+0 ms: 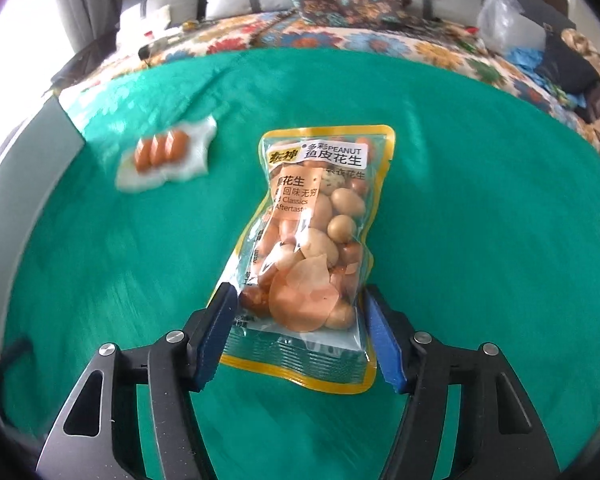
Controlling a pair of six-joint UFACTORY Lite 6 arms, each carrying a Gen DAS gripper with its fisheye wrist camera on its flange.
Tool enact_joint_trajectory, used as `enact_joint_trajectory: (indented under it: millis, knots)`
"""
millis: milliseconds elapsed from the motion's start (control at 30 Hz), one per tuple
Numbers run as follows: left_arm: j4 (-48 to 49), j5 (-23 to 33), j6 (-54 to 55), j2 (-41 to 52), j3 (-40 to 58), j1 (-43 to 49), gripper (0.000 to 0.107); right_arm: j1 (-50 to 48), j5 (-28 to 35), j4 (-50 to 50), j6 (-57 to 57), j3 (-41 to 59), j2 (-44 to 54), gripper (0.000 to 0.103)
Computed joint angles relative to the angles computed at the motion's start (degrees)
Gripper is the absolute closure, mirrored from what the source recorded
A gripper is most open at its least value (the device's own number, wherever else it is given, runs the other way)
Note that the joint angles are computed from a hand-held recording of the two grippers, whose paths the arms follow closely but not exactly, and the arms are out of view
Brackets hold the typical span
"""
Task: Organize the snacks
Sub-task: 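Grasp the yellow-edged peanut bag with the right tool while the left tool grasps the three sausages on paper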
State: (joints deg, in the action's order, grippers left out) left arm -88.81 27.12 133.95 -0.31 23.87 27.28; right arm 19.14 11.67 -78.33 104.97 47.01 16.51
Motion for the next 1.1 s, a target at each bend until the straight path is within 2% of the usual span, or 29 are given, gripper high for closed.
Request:
enact_joint_trajectory:
  millis: [67, 200, 267, 367, 433, 500, 567, 667, 733, 833, 933, 1000, 1033, 1067, 1100]
  knots:
    - [-0.15, 0.36, 0.53, 0.41, 0.18, 0.19, 0.004, -0.17, -0.15, -3.27, 2.64, -6.23, -5.47, 0.027]
    - [2.86, 0.44, -2.12, 0.12, 0.58, 0.51, 0.004, 1.82, 3.51, -12.19, 13.27, -13.72, -12.50, 0.026]
    - [2.26, 0.43, -1.51, 0.13, 0.43, 0.51, 0.004, 3.34, 4.39, -20.79, 24.68, -17.46, -14.31, 0.026]
    - [3.15, 0.56, -2.26, 0.13, 0.64, 0.55, 0.004, 9.10, 9.63, -28.01, 38.20, -24.06, -16.57, 0.026]
    - [8.59, 1.10, -6.23, 0.62, 2.15, 0.47, 0.004, 14.81, 15.82, -28.08, 41.18, -27.43, -17.19, 0.024]
    - [20.59, 1.47, -14.45, 3.18, 7.04, -3.42, 0.004, 14.00, 15.43, -32.29, 45.44, -29.11, -18.35, 0.021]
    - [32.58, 0.42, -26.38, 8.97, 15.21, -11.15, 0.004, 13.67, 15.25, -32.31, 45.01, -28.12, -17.16, 0.018]
    - [47.15, 5.83, -44.37, 17.39, 32.74, -18.44, 0.004, 14.16, 15.45, -31.90, 44.78, -27.78, -16.56, 0.017]
    - [51.00, 9.03, -52.10, 24.17, 44.73, -22.13, 0.004, 14.50, 15.65, -31.83, 45.10, -28.29, -16.93, 0.017]
    - [52.88, 8.12, -63.35, 36.30, 62.72, -27.11, 0.004, 14.53, 15.64, -31.74, 45.04, -28.22, -16.89, 0.017]
    - [56.45, 9.85, -75.78, 49.44, 80.71, -29.70, 0.004, 14.48, 15.60, -31.83, 45.05, -28.32, -17.01, 0.017]
    - [58.48, 14.86, -80.43, 58.07, 92.70, -30.50, 0.006, 14.69, 15.72, -31.68, 45.13, -28.53, -17.16, 0.016]
    - [59.77, 16.17, -82.12, 61.24, 96.57, -31.23, 0.015, 14.68, 15.70, -31.71, 45.15, -28.58, -17.21, 0.016]
    - [61.51, 15.91, -83.02, 62.93, 98.04, -32.08, 0.020, 14.59, 15.66, -31.88, 45.27, -28.57, -17.20, 0.016]
    - [62.24, 14.90, -81.67, 62.26, 97.11, -32.69, 0.030, 14.75, 15.72, -31.75, 45.28, -28.75, -17.37, 0.016]
